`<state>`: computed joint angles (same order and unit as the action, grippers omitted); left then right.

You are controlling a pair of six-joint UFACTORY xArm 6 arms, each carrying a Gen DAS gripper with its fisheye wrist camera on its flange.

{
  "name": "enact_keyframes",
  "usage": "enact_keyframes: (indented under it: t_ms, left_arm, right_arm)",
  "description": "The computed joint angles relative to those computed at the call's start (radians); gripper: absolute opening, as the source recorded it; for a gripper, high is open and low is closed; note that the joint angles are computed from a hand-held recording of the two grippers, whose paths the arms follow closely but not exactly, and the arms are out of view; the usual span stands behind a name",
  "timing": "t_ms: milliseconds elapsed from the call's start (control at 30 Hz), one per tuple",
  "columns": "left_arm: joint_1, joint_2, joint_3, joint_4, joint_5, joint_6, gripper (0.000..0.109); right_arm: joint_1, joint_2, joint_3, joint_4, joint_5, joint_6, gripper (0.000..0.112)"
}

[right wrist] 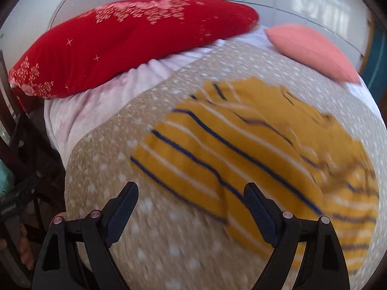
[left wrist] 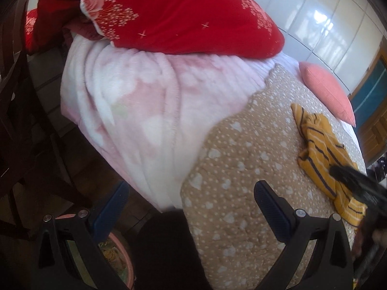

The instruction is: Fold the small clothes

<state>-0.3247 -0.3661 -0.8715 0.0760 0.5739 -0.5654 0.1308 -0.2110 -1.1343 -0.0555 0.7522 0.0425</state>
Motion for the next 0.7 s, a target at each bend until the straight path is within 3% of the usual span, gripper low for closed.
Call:
enact_keyframes:
  t_ms: [133,300,367,433,500,533,700]
  left_arm:
    - [0.005,0.016,-0.007,-0.055,-0.008,0.040,0.103]
    - [-0.013,0.047,-0.019,-0.112,0.000,0.089,0.103]
    - [-0.021,0.055,-0.022,-0.146,0.004,0.111,0.103]
    - [-0.028,0.052,-0.023,-0.147,0.009,0.114,0.103]
    - [-0.036,0.047,-0.025,-0.121,0.013,0.096,0.103]
    - [-0.039,0.044,-0.024,-0.112,0.014,0.087,0.103]
    - [-0.070,0.031,-0.040,-0.073,0.025,0.043,0.103]
  right_arm:
    - [0.047,0.153,-0.129,-0.231,0.021,0.147,0.092]
    - [0.072,0.297,-0.241,-0.409,0.103,0.303,0.093]
    - [0.069,0.299,-0.236,-0.444,0.091,0.347,0.090]
    - [0.067,0.291,-0.227,-0.469,0.092,0.380,0.076]
    - [0.060,0.277,-0.217,-0.480,0.092,0.383,0.053]
    - [0.055,0.268,-0.209,-0.481,0.094,0.380,0.034]
    - [-0.048,0.178,-0.155,-0.138,-0.020,0.194,0.021]
